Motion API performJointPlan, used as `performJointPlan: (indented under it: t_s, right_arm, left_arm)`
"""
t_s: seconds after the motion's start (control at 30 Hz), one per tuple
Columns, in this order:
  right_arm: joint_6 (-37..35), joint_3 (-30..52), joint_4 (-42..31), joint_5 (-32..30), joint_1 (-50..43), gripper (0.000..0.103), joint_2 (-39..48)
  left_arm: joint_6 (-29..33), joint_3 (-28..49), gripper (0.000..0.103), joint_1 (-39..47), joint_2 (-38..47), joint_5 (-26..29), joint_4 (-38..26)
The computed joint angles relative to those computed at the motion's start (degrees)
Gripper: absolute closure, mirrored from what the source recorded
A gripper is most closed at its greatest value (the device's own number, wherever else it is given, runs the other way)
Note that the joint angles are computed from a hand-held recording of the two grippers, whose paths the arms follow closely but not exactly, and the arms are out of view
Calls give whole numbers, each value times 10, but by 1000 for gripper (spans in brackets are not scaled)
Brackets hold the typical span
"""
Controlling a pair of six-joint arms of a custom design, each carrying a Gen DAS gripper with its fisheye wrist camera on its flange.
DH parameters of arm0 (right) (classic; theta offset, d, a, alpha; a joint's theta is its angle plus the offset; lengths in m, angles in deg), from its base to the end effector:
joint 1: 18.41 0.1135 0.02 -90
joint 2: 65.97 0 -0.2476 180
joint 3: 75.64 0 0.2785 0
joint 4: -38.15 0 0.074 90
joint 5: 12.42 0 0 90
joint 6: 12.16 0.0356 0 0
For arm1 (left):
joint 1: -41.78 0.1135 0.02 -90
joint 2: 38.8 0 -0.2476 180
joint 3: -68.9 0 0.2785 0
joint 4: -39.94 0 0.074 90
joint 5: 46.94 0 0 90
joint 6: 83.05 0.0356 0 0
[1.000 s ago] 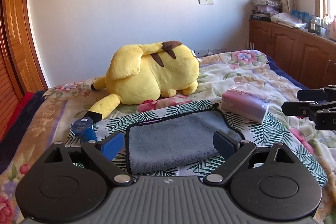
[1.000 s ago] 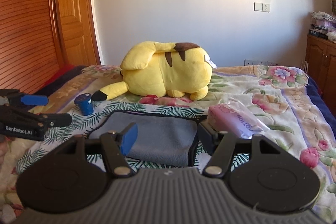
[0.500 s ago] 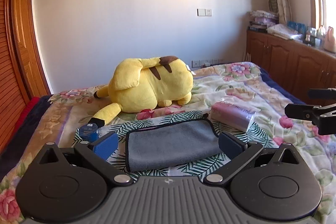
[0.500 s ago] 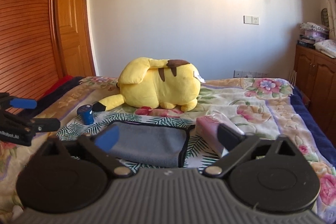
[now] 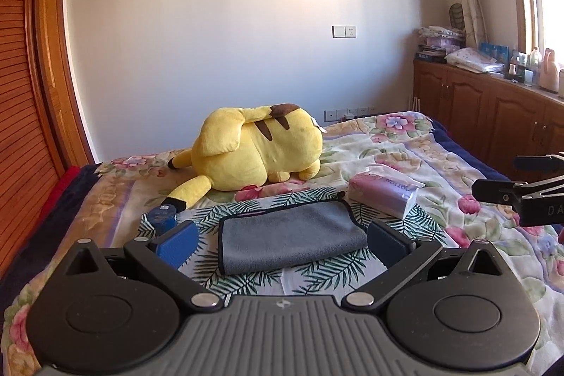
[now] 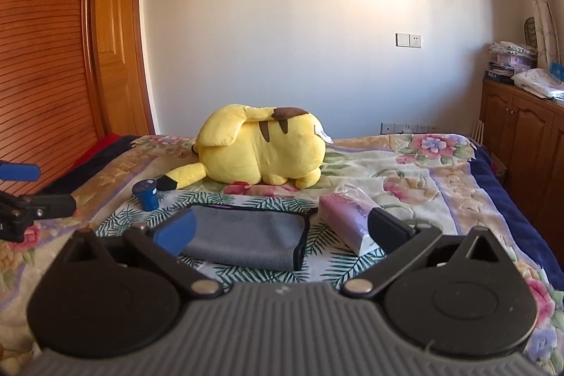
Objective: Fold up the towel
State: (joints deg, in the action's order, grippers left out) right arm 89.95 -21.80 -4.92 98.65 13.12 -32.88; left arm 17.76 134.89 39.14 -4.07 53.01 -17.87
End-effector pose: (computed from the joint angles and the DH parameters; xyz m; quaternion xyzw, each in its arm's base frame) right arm 0.1535 0.0791 0.3066 -0.0374 0.8221 0.0625 0.5647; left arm 0.1517 -0.0132 0.3503 0.1445 0.8362 -0.0363 0.5278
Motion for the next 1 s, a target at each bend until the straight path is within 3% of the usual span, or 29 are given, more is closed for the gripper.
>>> performJointPlan:
  t_s: [0.53, 0.8, 1.0]
  right_arm:
    - [78, -39, -69, 111, 134, 0, -61]
    - [127, -69, -104, 166, 196, 0, -101]
    - [158, -91, -131, 181, 217, 0, -128]
  left_arm:
    - [52, -77, 16, 133, -105, 100, -60]
    - [69, -120, 16, 161, -161, 126, -88]
    - [64, -166, 16, 150, -233, 112, -116]
